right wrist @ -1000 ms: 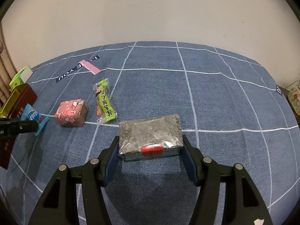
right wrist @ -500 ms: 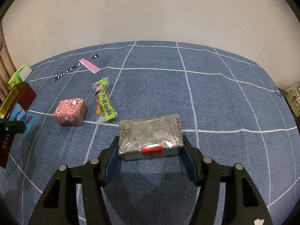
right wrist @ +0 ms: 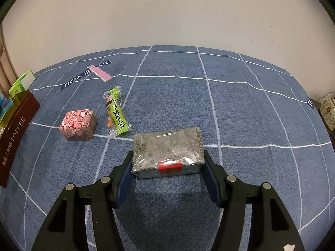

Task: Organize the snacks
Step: 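Carry the blue sweet over the tin and open the left gripper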

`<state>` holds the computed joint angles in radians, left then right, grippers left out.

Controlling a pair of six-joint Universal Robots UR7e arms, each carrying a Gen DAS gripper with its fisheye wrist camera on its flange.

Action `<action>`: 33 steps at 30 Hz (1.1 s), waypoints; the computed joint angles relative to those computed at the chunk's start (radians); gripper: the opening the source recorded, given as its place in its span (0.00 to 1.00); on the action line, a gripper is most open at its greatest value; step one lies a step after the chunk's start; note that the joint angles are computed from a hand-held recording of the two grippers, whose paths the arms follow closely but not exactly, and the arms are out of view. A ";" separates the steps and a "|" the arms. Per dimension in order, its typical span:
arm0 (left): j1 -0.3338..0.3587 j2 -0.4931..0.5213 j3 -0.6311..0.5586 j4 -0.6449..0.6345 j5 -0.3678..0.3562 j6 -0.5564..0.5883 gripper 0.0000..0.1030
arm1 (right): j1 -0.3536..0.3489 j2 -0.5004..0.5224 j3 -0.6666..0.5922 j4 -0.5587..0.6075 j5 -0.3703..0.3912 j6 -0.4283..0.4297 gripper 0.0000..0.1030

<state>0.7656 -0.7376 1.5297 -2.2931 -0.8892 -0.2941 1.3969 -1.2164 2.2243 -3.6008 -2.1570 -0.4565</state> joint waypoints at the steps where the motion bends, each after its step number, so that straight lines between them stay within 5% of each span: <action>1: 0.005 -0.004 -0.004 0.004 0.017 -0.001 0.32 | 0.000 0.000 0.000 0.000 0.000 0.000 0.58; 8: 0.082 -0.010 -0.071 0.097 0.109 -0.031 0.32 | 0.000 0.001 -0.001 -0.001 -0.002 -0.001 0.57; 19: 0.159 0.029 -0.149 0.212 0.124 -0.046 0.32 | -0.001 0.003 0.000 -0.004 -0.002 -0.003 0.57; 33: 0.179 0.049 -0.169 0.258 0.138 -0.043 0.33 | -0.002 0.002 0.000 -0.004 -0.002 -0.005 0.57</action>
<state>0.9448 -0.6888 1.3607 -2.0347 -0.7511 -0.3368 1.3950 -1.2148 2.2238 -3.6048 -2.1593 -0.4614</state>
